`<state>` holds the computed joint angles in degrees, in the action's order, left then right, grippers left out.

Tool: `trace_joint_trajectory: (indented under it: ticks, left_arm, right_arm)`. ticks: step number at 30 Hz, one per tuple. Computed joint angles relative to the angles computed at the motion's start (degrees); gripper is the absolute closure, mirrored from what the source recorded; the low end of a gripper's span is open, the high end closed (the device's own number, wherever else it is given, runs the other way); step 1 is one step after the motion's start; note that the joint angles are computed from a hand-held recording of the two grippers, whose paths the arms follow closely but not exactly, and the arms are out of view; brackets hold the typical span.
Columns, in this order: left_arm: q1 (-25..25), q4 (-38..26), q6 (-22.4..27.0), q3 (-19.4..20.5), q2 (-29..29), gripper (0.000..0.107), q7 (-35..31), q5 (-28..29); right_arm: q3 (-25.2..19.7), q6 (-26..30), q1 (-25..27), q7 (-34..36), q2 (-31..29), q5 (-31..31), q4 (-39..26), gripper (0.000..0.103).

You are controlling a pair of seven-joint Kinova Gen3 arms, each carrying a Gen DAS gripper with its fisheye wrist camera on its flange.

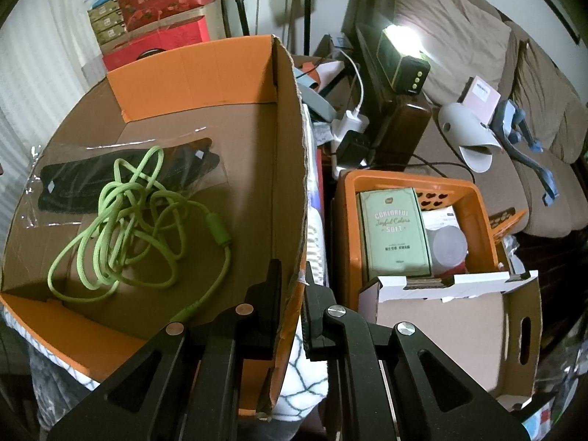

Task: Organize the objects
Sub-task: 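Carry the white cable with the left gripper and drop it in the box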

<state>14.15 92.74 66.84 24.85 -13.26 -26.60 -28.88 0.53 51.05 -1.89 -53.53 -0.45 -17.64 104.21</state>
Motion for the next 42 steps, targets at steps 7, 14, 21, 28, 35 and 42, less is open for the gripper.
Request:
trace_joint_trajectory:
  ticks: [7,14,21,28,35,42]
  left_arm:
    - [4.8,-4.6,-0.6,0.5,6.9,0.078,-0.8,-0.8]
    - [11.2,-6.8,-1.6,-1.9,13.5,0.078,-1.5,-0.1]
    - [15.5,-7.1,-3.7,-6.4,17.7,0.078,-5.4,4.4]
    - [19.0,-7.9,-2.7,-10.6,21.1,0.078,-8.0,7.6]
    - [18.1,-6.6,-5.8,-12.4,21.7,0.077,-11.7,12.2]
    - [20.3,-6.7,-4.8,-12.7,21.2,0.035,-10.1,8.9]
  right_arm:
    - [0.0,0.5,0.1,-0.4,0.6,0.2,-0.7,0.095]
    - [-0.1,0.6,0.2,-0.2,0.7,0.0,-0.8,0.095]
    - [-0.1,0.6,0.2,-0.3,0.7,0.1,-0.8,0.095]
    - [-0.1,0.6,0.3,-0.3,0.7,0.1,-0.8,0.095]
    - [-0.1,0.6,0.2,-0.4,0.8,0.2,-0.9,0.095]
    - [-0.1,0.6,0.3,-0.2,0.8,0.0,-0.9,0.095]
